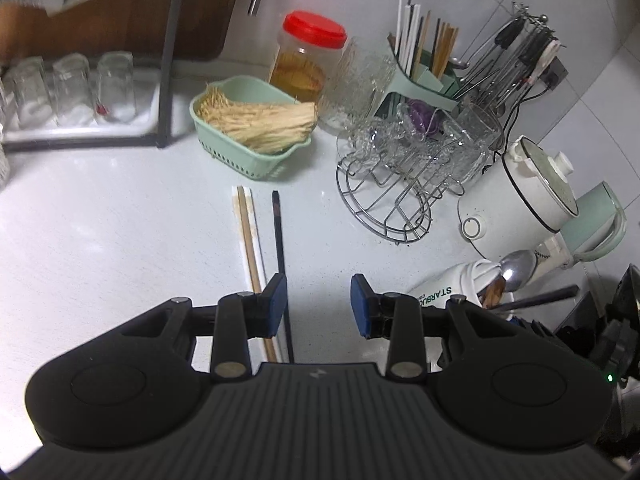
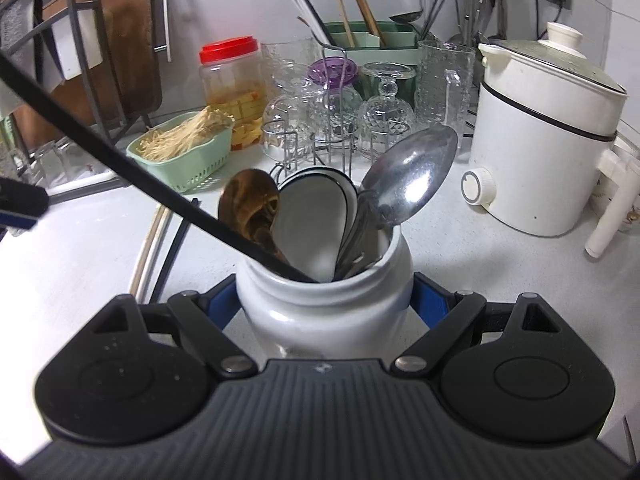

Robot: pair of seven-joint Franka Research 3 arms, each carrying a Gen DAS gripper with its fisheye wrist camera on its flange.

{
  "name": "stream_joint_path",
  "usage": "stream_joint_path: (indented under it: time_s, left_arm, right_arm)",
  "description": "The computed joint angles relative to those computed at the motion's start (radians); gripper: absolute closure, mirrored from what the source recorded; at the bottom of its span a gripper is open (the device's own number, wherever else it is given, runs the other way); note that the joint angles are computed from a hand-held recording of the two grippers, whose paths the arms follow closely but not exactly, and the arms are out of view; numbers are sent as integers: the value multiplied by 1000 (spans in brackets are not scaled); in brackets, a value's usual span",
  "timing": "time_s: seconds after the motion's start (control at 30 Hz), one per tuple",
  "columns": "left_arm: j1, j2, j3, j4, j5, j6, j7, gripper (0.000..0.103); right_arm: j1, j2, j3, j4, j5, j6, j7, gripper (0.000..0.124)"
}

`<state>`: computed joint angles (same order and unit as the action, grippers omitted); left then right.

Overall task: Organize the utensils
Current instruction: 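Move the left tool down to the second black chopstick on the counter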

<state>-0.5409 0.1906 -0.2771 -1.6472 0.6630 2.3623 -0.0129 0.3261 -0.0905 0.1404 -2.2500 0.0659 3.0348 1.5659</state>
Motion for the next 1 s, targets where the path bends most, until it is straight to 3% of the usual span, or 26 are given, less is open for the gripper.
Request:
stream_joint_path:
  time_s: [0.17, 0.3, 0.77, 1.0]
  left_arm:
    - [25, 67, 11, 34, -62, 33, 73, 63]
    - [23, 134, 34, 91, -75, 25, 124, 63]
    - [-9, 383, 109, 393, -118, -101, 336, 64]
    - [-38, 508, 145, 583, -132, -216, 453, 64]
  right_arm:
    - [-27, -2, 18, 2, -85, -10, 86, 33]
    - [-10, 2, 4, 21, -62, -45, 55, 33]
    - [7, 20, -9, 61, -39, -96, 19, 33]
    - [1, 20, -5, 61, -81, -98, 57, 33]
